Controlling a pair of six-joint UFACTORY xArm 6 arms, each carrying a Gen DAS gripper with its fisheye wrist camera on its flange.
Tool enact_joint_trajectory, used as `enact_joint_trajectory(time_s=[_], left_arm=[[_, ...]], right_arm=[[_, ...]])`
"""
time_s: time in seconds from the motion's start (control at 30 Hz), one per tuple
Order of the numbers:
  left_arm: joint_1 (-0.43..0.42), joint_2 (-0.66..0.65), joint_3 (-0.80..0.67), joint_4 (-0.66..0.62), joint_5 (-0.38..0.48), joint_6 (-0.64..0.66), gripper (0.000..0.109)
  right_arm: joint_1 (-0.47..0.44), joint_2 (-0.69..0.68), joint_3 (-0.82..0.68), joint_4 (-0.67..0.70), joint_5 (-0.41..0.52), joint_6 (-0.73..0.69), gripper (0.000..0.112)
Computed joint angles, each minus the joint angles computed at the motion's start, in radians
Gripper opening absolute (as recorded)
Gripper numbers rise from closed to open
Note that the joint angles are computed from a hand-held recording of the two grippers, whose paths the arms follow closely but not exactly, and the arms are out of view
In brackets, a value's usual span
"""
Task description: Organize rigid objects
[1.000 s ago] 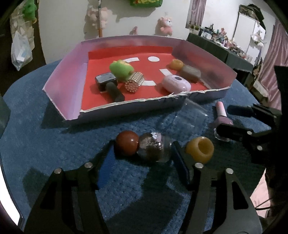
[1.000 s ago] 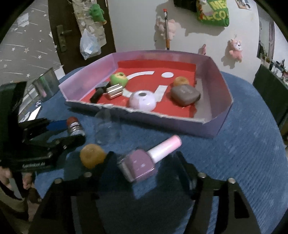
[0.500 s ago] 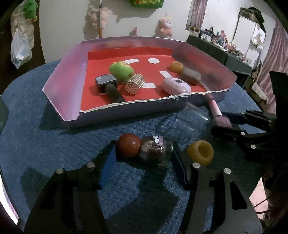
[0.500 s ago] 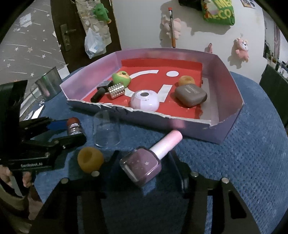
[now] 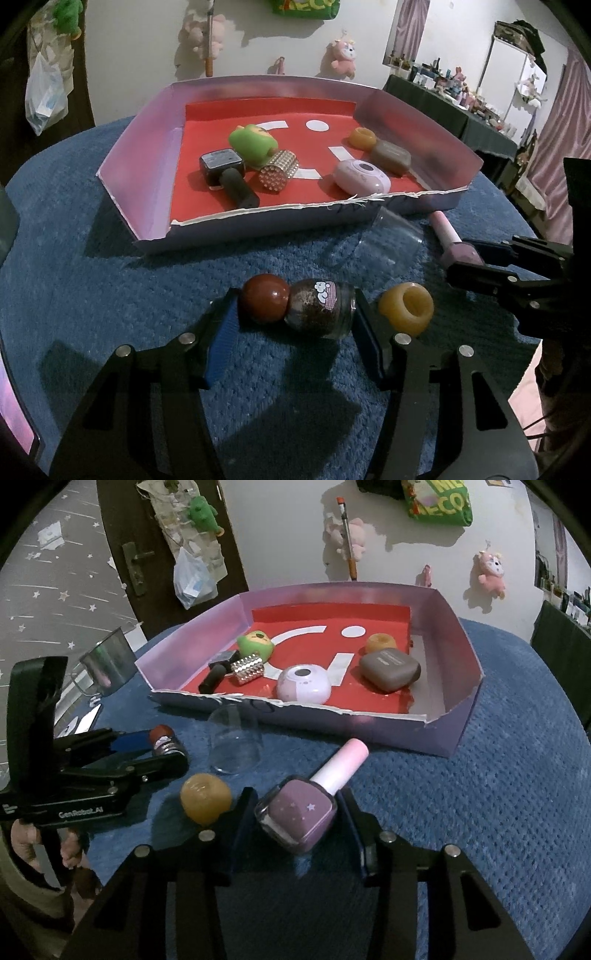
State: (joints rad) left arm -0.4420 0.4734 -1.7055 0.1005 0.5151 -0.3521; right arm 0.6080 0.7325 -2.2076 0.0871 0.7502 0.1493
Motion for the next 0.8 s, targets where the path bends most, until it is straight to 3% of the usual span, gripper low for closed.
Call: enact_joint_trajectory(time_s=[0.8], left_arm=[[-0.014, -0.047, 0.057, -0.034, -0.047, 0.026, 0.055]], right_arm=[[0.018, -0.086, 0.102, 0.085, -0.08, -0.05, 0.047]])
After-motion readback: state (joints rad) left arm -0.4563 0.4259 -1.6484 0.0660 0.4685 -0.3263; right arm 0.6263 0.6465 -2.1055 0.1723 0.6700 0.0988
